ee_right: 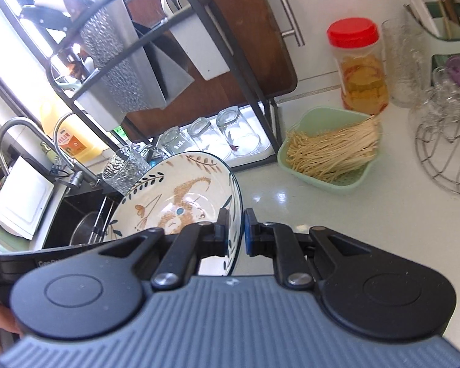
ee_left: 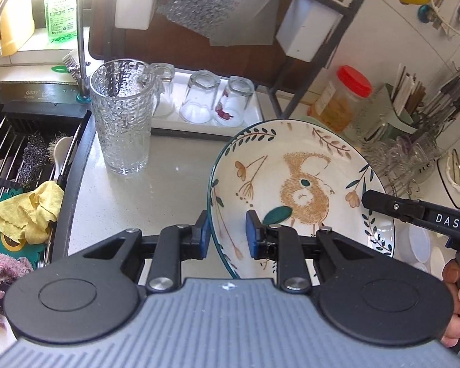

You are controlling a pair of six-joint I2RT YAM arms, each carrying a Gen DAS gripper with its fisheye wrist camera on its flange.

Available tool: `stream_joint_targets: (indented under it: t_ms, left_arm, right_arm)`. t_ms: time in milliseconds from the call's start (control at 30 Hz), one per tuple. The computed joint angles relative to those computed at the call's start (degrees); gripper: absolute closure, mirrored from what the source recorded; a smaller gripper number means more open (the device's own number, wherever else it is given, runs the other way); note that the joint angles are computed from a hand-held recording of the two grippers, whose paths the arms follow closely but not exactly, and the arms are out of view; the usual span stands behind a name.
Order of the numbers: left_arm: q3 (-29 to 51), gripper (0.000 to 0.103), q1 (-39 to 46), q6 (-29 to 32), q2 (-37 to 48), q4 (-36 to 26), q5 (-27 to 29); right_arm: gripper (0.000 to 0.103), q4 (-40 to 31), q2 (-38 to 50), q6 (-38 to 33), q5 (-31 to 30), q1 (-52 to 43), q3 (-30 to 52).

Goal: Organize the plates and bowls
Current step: 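Carry the bird-pattern plate with both grippers over the leaf plate stack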

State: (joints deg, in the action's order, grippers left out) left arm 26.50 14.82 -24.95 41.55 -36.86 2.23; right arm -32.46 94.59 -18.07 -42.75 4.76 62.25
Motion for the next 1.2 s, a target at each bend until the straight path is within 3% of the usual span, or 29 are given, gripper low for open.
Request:
stream_joint_targets:
  t_ms: [133, 300, 367, 767, 1067, 1200]
  left_arm:
    - [0.33, 0.076, -0.01, 0.59, -1.47, -1.27, 1.99]
    - [-0.52, 0.076, 5.71, 5.07, 3.64, 1.88, 12.59]
    - [-0.99, 0.076, 5.39, 5.35, 6.58, 3.98, 13.97]
    - [-1.64, 0.075, -6.12, 3.52, 26.37, 18.35, 11.66]
    - [1.55, 0.075, -13.94, 4.10, 40.33, 23.23, 8.45]
    - [2.49, 0.075, -17.43, 4.09, 41.96, 22.90, 5.29]
  right_arm:
    - [0.090, -1.67, -2.74, -0.56, -0.23, -2.00, -1.25]
    - [0.090, -1.14, -4.34, -0.78, 0.70, -4.51, -3.56]
    - [0.090, -0.68, -4.52, -1.68, 1.32, -5.46, -4.70]
    - [0.090, -0.87, -2.34, -8.87, 6.58, -12.94, -9.84]
    - [0.090, 0.75, 2.97, -10.78, 10.03, -16.53, -11.97]
    - [0.090, 2.37, 3.70, -10.62, 11.65, -16.75, -13.16]
